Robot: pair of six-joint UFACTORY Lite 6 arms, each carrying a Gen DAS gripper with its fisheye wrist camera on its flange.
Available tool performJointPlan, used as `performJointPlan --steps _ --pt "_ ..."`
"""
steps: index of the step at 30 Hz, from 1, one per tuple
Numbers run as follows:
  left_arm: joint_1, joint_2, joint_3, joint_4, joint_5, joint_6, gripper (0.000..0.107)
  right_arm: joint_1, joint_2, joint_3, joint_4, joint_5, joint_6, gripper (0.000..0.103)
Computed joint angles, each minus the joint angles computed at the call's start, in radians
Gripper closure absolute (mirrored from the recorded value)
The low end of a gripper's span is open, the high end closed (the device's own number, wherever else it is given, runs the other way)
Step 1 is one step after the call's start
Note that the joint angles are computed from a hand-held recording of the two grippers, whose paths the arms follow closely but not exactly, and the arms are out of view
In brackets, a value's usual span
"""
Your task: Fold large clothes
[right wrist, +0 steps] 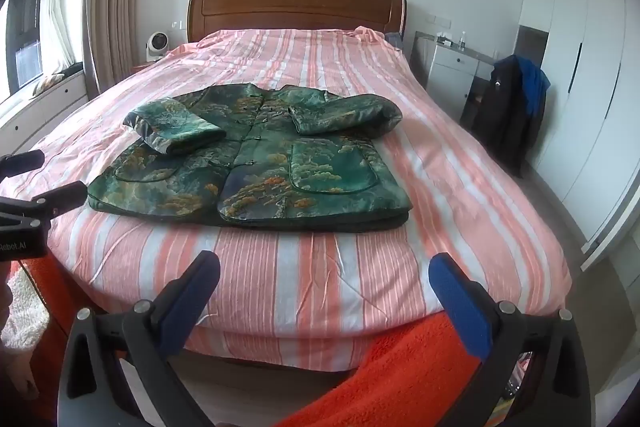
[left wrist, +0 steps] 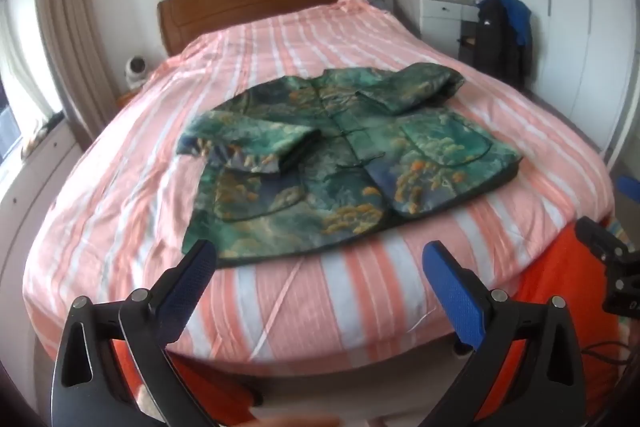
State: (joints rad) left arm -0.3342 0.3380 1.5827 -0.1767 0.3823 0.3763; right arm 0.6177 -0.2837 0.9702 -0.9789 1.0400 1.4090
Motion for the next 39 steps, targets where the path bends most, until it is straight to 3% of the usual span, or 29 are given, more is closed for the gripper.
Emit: performJointPlan --steps 3,5,7,12,39 --pt "0.032 0.072 0.108 -0.059 0.120 -0.003 0.004 0.006 0.002 0.010 0.011 0.002 -0.003 0.000" --pt "0.071 0.111 0.143 -0.128 0.142 0.055 0.004 0.005 0.015 0.027 0.027 0.006 -0.018 0.000" --pt "0.063 0.130 0.176 -0.047 0.166 -0.016 0.004 -0.001 0.012 0.020 0.025 0.001 -0.016 0.000" --pt "0.040 0.111 0.122 0.013 0.117 -0.069 0.004 -0.016 0.019 0.032 0.039 -0.005 -0.045 0.000" --pt "0.034 0.122 0.123 0.078 0.099 -0.113 0.004 -0.002 0.049 0.040 -0.006 0.016 0.003 0.000"
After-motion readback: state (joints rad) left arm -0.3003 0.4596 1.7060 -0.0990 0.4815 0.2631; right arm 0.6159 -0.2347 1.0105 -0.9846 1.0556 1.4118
